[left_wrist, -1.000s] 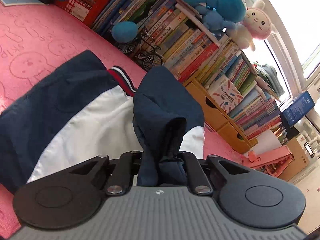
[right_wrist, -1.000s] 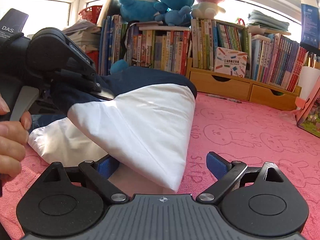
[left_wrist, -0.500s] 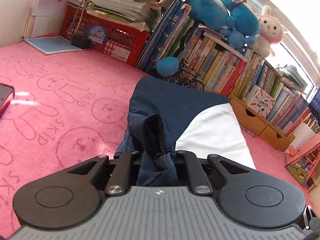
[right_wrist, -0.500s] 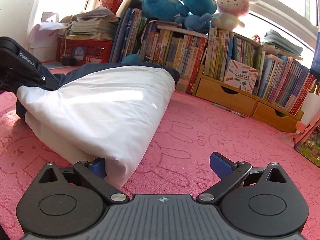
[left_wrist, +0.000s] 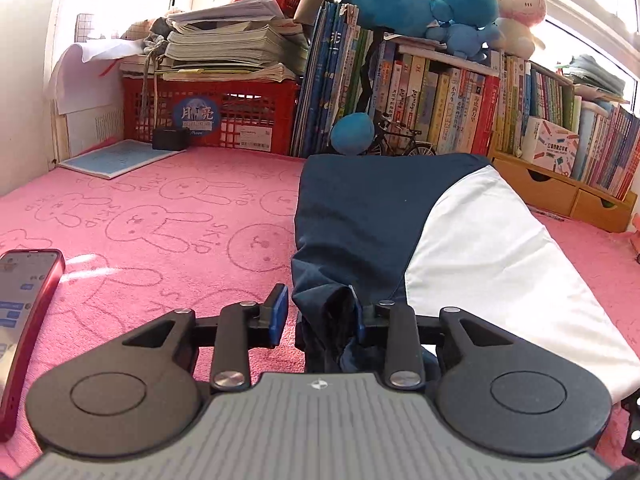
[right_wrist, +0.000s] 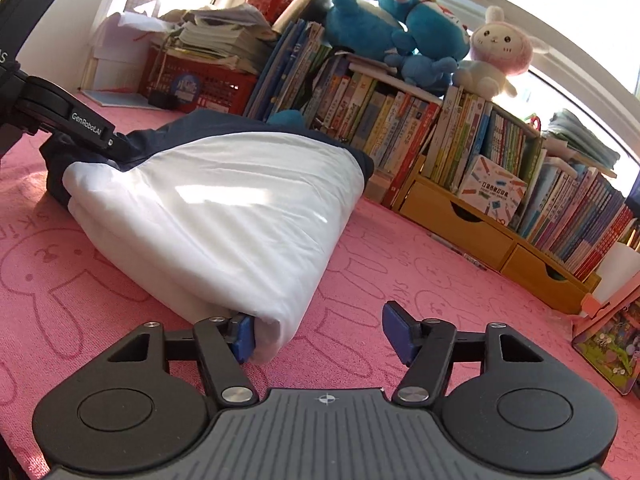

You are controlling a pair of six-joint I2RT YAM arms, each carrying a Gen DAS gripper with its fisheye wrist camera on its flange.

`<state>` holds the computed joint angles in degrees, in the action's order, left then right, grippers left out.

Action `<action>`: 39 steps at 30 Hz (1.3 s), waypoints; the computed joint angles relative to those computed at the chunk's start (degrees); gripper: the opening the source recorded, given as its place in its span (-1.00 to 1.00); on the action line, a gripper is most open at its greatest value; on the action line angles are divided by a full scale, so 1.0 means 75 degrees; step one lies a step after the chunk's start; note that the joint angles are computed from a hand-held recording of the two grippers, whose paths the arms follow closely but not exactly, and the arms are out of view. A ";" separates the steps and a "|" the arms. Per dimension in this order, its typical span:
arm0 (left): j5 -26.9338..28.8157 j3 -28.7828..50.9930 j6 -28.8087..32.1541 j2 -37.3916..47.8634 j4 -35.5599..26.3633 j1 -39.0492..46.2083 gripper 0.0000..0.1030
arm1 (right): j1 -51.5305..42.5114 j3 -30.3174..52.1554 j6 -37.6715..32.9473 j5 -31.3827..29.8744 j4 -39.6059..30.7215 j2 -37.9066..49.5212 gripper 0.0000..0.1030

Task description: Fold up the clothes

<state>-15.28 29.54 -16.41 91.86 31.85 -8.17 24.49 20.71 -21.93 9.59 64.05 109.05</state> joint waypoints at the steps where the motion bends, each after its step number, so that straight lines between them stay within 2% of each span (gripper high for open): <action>1: 0.0081 -0.0002 0.0059 -0.0007 0.0006 0.0023 -0.38 | 0.0066 -0.0042 -0.0136 0.0087 0.0093 0.0020 -0.14; 2: 0.0109 -0.0004 0.0091 -0.0008 0.0015 0.0022 -0.38 | 0.0143 -0.0039 -0.0276 0.0156 0.0082 0.0033 -0.21; 4: 0.0080 -0.0083 0.0082 -0.0063 0.0134 0.0048 -0.38 | 0.0339 0.0077 -0.0519 0.0255 -0.0170 0.0065 -0.54; 5: 0.0020 -0.0149 0.0052 -0.0141 0.0181 0.0071 -0.38 | 0.0456 0.0130 -0.0609 0.0336 -0.0202 0.0160 -0.57; 9: -0.0749 -0.0385 -0.0351 -0.0903 -0.0150 0.0017 -0.35 | 0.0756 0.0184 -0.1060 0.0734 0.0287 0.0695 -0.59; 11: -0.1799 -0.0416 -0.0412 -0.1232 -0.0315 -0.0278 -0.40 | 0.0774 0.0201 -0.1103 0.0739 0.0310 0.0741 -0.59; 12: -0.2072 -0.0500 -0.0316 -0.1434 -0.0216 -0.0398 -0.40 | 0.0749 0.0203 -0.1082 0.0686 0.0279 0.0719 -0.59; 16: -0.1252 -0.0704 -0.0274 -0.2106 -0.0101 -0.0726 -0.38 | 0.0716 0.0179 -0.1075 0.0620 0.0257 0.0681 -0.59; 20: -0.1498 -0.0374 0.0240 -0.1234 0.0185 -0.1621 -0.21 | 0.0655 0.0168 -0.1097 0.0514 0.0218 0.0638 -0.59; 22: -0.1658 -0.0165 0.0291 -0.0759 0.0037 -0.1790 -0.15 | 0.0529 0.0174 -0.0998 0.0294 0.0001 0.0486 -0.59; 25: -0.1661 -0.0014 0.0138 -0.0233 -0.0352 -0.1629 -0.15 | 0.0096 0.0226 -0.0657 -0.0480 -0.0820 -0.0041 -0.56; 27: -0.1557 -0.0124 0.0232 -0.0073 -0.0300 -0.1464 -0.15 | -0.0444 0.0328 -0.0476 -0.1465 -0.1885 -0.0668 -0.53; 29: -0.1585 -0.0360 0.0405 -0.0005 -0.0014 -0.1451 -0.14 | -0.1143 0.0525 -0.0464 -0.2695 -0.3377 -0.1447 -0.44; 30: -0.1643 -0.0445 0.0490 0.0022 0.0113 -0.1486 -0.14 | -0.1539 0.0700 -0.0494 -0.3322 -0.4276 -0.1845 -0.29; 31: -0.1718 -0.0499 0.0570 0.0048 0.0213 -0.1536 -0.14 | -0.1902 0.0896 -0.0540 -0.3900 -0.5116 -0.2184 0.02; 33: -0.1701 -0.0586 0.0571 0.0020 0.0297 -0.1551 -0.13 | -0.2428 0.1159 -0.0501 -0.4839 -0.6026 -0.2699 0.29; 34: -0.1616 -0.0614 0.0525 -0.0007 0.0300 -0.1510 -0.12 | -0.2664 0.1288 -0.0457 -0.5283 -0.6369 -0.2910 0.32; 35: -0.1495 -0.0627 0.0460 -0.0035 0.0283 -0.1447 -0.12 | -0.2674 0.1498 -0.0319 -0.5437 -0.6606 -0.2999 0.33; 38: -0.1211 -0.0692 0.0344 -0.0073 0.0336 -0.1305 -0.11 | -0.2039 0.2424 0.0305 -0.4993 -0.7013 -0.2834 0.30; 39: -0.1174 -0.0745 0.0330 -0.0067 0.0424 -0.1294 -0.10 | -0.1763 0.2814 0.0440 -0.4813 -0.7146 -0.2606 0.16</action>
<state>-24.08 23.95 -13.93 91.36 35.03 -17.88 11.26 41.81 -18.62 -26.51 10.46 89.51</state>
